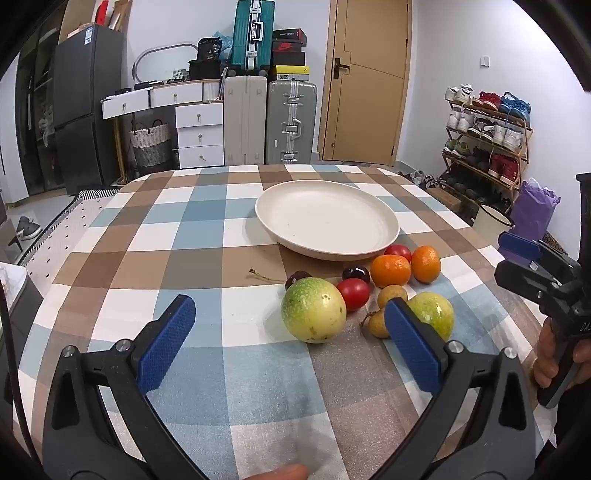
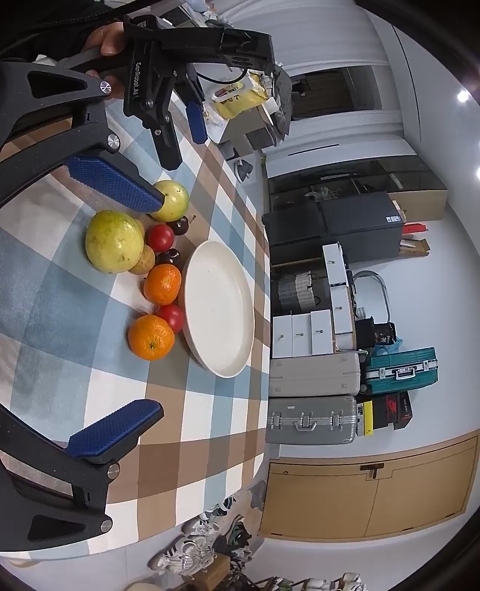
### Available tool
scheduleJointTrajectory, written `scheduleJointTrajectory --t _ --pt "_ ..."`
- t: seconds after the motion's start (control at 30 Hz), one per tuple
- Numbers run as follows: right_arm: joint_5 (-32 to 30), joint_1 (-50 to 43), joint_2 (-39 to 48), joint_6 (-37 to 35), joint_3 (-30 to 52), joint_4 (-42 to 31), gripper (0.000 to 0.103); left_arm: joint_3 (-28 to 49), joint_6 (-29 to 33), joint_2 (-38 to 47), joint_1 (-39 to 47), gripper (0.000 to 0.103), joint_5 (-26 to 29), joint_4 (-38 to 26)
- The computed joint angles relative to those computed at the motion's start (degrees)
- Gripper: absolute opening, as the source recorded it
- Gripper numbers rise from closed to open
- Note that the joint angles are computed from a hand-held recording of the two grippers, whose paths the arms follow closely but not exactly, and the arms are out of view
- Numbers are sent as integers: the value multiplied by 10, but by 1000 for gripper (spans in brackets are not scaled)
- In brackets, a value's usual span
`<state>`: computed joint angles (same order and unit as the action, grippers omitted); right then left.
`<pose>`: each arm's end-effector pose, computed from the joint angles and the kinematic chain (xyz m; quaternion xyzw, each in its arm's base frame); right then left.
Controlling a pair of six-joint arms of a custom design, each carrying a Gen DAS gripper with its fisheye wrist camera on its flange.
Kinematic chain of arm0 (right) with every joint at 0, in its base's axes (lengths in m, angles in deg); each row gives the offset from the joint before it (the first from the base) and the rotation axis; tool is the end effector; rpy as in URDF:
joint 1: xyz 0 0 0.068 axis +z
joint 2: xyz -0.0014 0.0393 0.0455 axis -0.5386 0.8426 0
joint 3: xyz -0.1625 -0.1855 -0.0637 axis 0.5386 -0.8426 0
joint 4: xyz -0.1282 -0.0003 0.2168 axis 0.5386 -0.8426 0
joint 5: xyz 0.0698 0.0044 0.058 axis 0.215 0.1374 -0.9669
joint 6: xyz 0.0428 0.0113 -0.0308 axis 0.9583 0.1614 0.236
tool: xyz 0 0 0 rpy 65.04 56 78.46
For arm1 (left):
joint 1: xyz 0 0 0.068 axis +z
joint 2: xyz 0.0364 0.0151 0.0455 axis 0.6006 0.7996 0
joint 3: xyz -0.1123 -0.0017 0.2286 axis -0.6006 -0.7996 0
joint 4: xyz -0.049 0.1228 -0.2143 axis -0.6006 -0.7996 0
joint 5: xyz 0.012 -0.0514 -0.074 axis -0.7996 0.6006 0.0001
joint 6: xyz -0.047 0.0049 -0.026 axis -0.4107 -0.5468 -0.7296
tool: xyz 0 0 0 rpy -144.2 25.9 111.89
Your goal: Organize fruits
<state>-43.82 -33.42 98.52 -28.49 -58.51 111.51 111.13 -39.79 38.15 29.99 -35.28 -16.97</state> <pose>0.2684 0.0091 0.1450 -0.1066 0.8523 0.1466 0.4906 0.3507 -0.0474 0.1163 0.0846 0.8773 -0.0891 0.4639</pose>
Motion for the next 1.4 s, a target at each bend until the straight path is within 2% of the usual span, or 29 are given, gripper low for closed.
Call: scheduleJointTrajectory --t 1.2,1.4 --pt "14 12 4 -10 -1 5 103 -6 4 13 -4 102 -4 17" --pt "25 17 -8 -13 -19 25 103 -5 4 11 -2 102 -2 14"
